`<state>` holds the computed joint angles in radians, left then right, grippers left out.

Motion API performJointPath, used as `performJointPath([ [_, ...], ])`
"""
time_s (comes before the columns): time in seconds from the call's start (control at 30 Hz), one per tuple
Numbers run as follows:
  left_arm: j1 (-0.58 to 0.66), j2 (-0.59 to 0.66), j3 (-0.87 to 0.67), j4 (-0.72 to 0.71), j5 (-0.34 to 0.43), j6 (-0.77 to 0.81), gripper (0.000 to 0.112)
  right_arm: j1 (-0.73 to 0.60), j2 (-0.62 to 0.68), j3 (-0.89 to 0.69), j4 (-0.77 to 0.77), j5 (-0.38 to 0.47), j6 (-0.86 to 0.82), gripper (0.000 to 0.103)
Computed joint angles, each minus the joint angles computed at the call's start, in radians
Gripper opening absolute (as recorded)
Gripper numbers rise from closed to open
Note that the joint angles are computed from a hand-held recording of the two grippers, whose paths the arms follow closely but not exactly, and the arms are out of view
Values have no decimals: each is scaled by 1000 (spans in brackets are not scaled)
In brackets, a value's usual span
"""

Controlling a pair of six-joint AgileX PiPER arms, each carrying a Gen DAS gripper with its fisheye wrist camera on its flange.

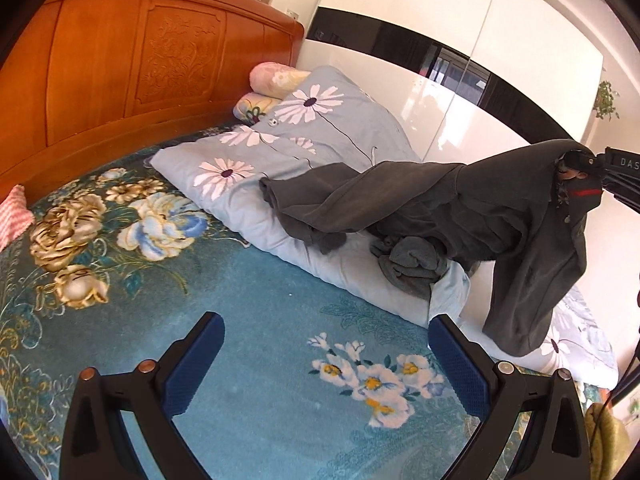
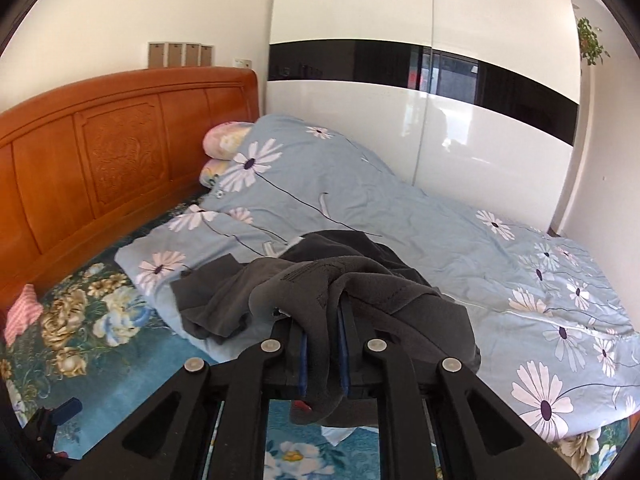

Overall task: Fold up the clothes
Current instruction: 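Lift the sweatpants off the pile and carry them onto the teal blanket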

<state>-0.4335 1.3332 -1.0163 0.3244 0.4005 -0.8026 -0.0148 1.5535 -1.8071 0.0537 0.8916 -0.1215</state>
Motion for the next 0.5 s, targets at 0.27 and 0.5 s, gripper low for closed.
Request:
performJointPath([
  [0.27,137,-343,106,-157,214,165,103,292,-40,-205,-40,243,165,12],
  [0.5,425,-568,139,-377,402,503,103,510,21,-427,-130,322,399,12],
])
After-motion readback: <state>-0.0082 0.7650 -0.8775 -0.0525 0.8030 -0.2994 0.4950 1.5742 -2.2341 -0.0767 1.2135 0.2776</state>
